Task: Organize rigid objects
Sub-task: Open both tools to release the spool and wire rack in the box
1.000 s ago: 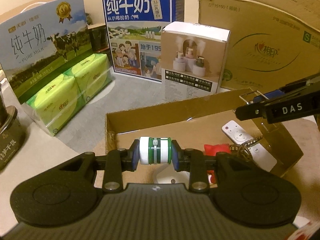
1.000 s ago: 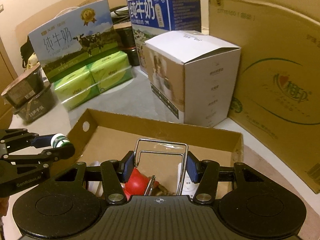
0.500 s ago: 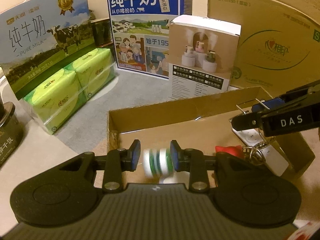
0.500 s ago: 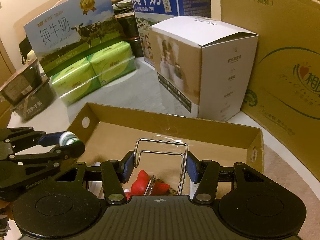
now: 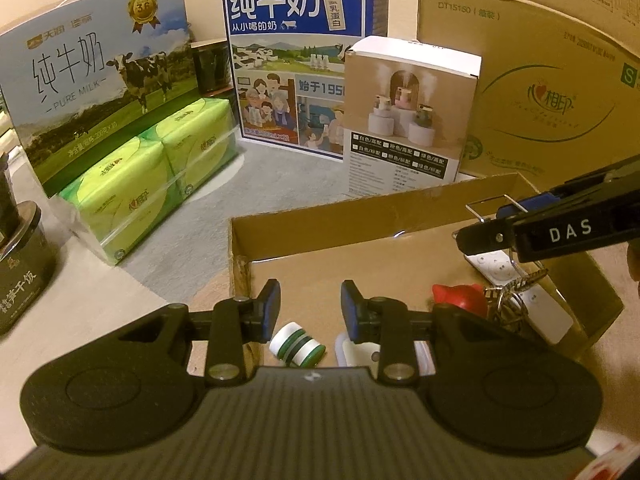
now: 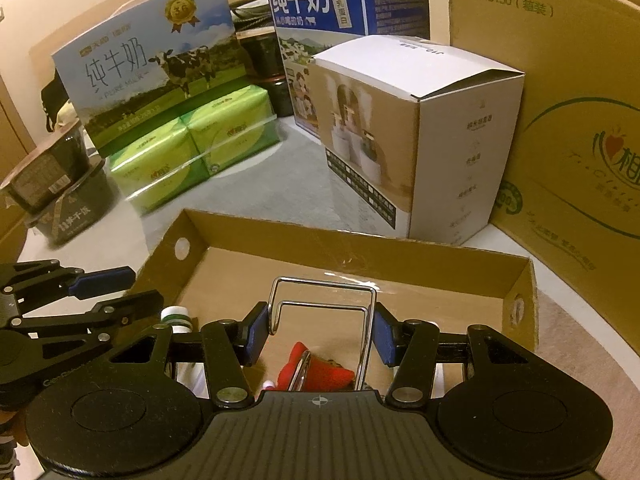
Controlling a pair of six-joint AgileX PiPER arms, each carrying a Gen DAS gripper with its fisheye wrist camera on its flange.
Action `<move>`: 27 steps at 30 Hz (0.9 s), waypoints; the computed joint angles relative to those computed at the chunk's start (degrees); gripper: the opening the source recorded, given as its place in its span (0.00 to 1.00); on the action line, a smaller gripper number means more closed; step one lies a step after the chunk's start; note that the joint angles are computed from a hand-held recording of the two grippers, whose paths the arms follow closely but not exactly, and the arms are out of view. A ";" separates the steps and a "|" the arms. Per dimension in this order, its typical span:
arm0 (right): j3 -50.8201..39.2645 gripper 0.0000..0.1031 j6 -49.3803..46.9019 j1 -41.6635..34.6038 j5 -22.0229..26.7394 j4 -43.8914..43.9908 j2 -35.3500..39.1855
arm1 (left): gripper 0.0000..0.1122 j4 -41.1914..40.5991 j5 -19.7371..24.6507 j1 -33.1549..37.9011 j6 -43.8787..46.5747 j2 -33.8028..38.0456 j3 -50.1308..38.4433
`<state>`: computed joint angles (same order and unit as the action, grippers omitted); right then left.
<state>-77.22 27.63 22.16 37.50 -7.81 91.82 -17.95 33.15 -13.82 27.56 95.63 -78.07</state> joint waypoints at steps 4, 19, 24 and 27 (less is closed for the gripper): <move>-0.36 0.52 0.35 0.41 0.00 -0.23 0.44 | 0.26 -0.30 -0.10 0.14 0.46 -0.16 0.28; -0.19 0.52 -1.11 0.22 -2.63 2.14 1.46 | 0.26 -0.48 -0.59 0.52 0.71 -0.19 0.83; 0.53 0.68 1.02 0.48 -2.92 -0.03 0.81 | 0.30 -0.59 -0.93 0.87 0.74 -0.55 1.38; 0.57 0.69 2.02 0.62 -2.02 -1.11 0.51 | 0.30 -0.21 -0.82 0.92 0.47 -0.84 1.56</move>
<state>-76.65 29.65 22.79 35.49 -8.92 92.33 -18.17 32.33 -12.90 28.03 94.79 -76.52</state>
